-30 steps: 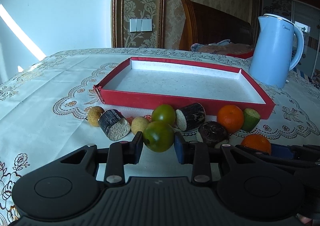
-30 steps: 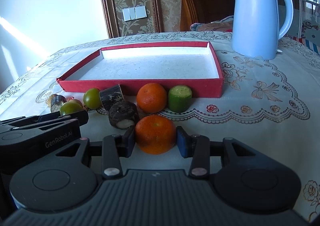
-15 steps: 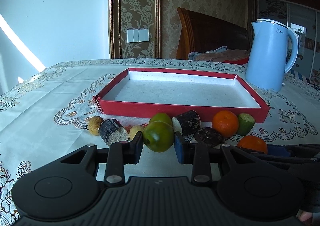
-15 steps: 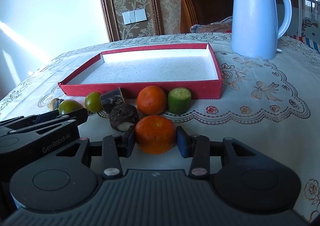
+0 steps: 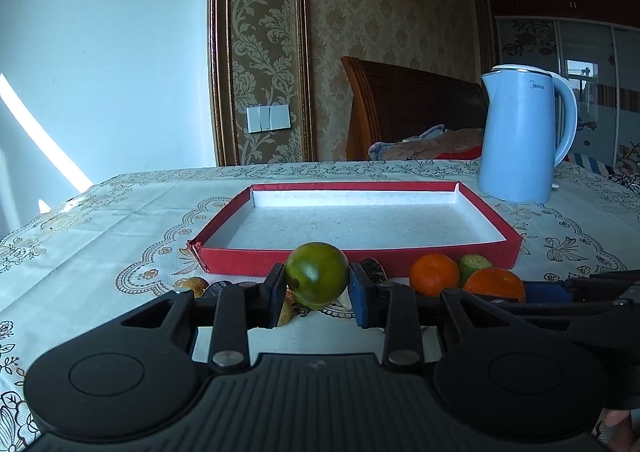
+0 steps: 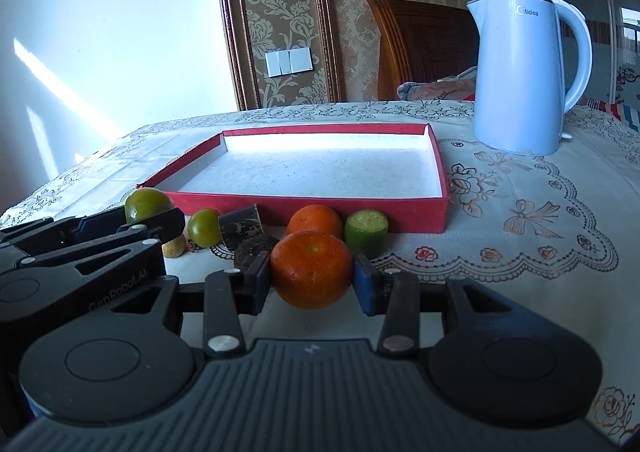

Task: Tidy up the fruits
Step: 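Carry the mandarin and the green lime over the red tray with both grippers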

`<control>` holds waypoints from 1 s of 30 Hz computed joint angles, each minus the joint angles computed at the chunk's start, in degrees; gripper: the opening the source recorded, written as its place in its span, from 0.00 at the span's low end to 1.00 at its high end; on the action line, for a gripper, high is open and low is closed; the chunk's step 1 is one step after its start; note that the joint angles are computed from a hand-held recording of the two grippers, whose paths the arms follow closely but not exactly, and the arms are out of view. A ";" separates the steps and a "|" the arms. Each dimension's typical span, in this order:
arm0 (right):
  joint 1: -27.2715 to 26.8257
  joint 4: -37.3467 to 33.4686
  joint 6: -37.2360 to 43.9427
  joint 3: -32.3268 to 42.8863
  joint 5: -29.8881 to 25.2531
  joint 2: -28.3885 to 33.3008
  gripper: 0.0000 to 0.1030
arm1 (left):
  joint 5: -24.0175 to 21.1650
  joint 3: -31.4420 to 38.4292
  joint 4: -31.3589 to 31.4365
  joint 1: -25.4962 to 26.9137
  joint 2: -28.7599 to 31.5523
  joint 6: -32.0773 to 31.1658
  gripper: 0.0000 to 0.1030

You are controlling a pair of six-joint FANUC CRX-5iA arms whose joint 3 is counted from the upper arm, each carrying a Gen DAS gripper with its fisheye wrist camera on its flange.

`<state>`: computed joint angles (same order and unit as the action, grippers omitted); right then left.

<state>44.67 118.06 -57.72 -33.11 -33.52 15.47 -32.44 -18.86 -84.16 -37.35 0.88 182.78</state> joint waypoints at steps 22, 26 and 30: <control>-4.61 -6.24 12.28 11.49 5.48 5.40 0.39 | 9.70 10.12 22.74 14.03 5.79 -23.25 0.32; -4.19 -10.95 17.39 14.52 5.18 7.92 0.39 | 8.32 12.89 24.47 15.15 8.15 -26.03 0.32; -4.28 -15.48 20.50 16.84 6.08 9.74 0.39 | 9.06 15.28 31.05 17.73 10.76 -32.95 0.32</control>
<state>40.39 102.57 -37.23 -16.28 -27.44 25.20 -23.38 -3.58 -53.11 -19.62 11.64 149.83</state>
